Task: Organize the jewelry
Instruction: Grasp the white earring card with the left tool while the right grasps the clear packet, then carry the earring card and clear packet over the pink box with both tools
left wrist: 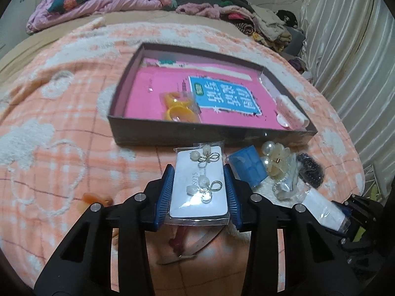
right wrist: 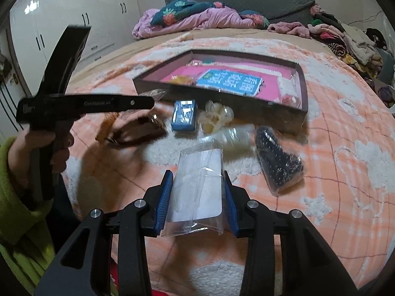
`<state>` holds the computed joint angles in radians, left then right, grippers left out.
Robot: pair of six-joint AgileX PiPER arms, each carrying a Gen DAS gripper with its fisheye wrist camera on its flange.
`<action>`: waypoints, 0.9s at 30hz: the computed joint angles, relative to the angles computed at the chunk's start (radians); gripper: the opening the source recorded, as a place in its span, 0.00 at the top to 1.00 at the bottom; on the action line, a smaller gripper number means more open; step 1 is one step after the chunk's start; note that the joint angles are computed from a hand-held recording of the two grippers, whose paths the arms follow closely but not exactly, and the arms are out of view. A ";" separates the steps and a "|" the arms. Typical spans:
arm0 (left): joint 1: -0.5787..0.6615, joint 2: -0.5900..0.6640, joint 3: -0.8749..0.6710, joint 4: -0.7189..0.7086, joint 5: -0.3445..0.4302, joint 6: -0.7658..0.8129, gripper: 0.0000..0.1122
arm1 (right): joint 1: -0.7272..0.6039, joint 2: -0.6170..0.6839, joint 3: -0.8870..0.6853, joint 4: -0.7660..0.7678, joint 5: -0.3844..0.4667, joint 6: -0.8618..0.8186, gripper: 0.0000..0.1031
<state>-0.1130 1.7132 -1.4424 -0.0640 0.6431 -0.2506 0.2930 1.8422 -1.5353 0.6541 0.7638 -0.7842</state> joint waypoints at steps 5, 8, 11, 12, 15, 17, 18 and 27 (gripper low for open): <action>-0.001 -0.045 0.013 0.062 -0.004 -0.044 0.72 | 0.006 -0.013 -0.025 0.013 0.006 -0.001 0.64; 0.018 -0.064 0.021 0.058 -0.009 -0.042 0.72 | 0.013 -0.009 -0.050 0.000 0.007 0.017 0.64; 0.039 -0.077 0.024 0.055 -0.014 -0.041 0.72 | 0.014 0.011 -0.093 -0.013 0.017 0.039 0.64; 0.047 -0.079 0.021 0.049 -0.013 -0.038 0.72 | 0.013 0.018 -0.107 -0.016 0.021 0.044 0.64; 0.070 -0.085 0.010 0.048 -0.014 -0.036 0.72 | 0.026 0.046 -0.160 -0.044 0.029 0.077 0.64; 0.082 -0.082 -0.003 0.045 -0.011 -0.031 0.72 | 0.031 0.062 -0.189 -0.054 0.034 0.092 0.64; 0.086 -0.080 -0.008 0.045 -0.009 -0.030 0.72 | 0.035 0.071 -0.207 -0.060 0.037 0.099 0.64; 0.098 -0.031 -0.093 0.049 0.016 -0.004 0.72 | 0.060 0.164 -0.384 -0.109 0.063 0.163 0.64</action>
<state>-0.0153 1.6823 -1.5349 -0.0153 0.6592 -0.2550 0.3530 2.0066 -1.9197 0.5455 0.8267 -0.6213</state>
